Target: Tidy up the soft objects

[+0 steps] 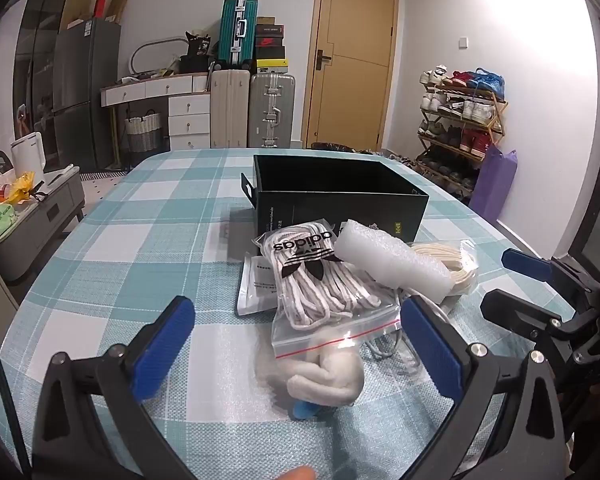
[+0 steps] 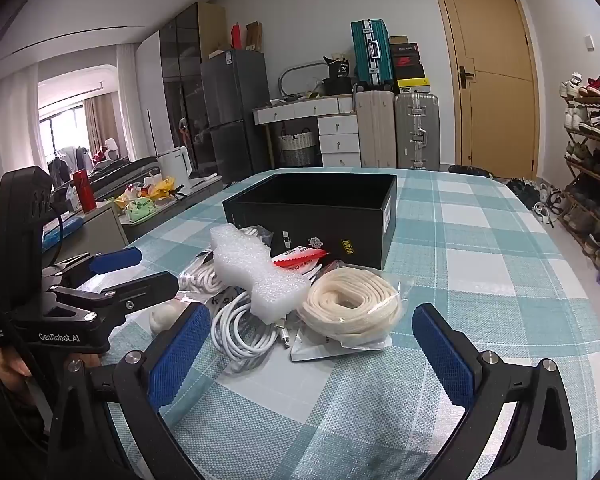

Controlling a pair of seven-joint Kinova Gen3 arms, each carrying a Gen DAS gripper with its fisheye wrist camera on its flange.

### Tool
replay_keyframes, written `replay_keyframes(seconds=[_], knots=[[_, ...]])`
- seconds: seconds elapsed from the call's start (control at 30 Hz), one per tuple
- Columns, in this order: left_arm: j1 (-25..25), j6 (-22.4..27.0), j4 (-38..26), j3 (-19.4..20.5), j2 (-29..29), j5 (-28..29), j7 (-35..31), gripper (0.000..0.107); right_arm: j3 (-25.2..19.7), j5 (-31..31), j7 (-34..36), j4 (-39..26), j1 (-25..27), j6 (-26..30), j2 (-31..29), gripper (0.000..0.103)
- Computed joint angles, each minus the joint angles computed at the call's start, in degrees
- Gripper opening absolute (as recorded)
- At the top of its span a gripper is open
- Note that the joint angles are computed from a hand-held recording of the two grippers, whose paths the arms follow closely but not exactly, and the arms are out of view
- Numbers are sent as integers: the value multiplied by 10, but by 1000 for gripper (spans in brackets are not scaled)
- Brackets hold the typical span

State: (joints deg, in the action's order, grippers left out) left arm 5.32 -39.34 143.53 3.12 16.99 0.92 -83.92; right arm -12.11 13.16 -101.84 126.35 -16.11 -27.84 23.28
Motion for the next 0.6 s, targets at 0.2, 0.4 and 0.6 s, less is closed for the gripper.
replay_keyframes(seconds=[0.2,0.4,0.6], knots=[[9,-4,1,-2,2,13,-8,103,0,4,-3,2,2,-2,0,103],[12,-4,1,-2,3,18,-11,103,2,1,-1,4,0,-4,-1,103],[11,-6,2,-1,3,16,-9,103,0,1,-2,1,-1,-1,0,103]])
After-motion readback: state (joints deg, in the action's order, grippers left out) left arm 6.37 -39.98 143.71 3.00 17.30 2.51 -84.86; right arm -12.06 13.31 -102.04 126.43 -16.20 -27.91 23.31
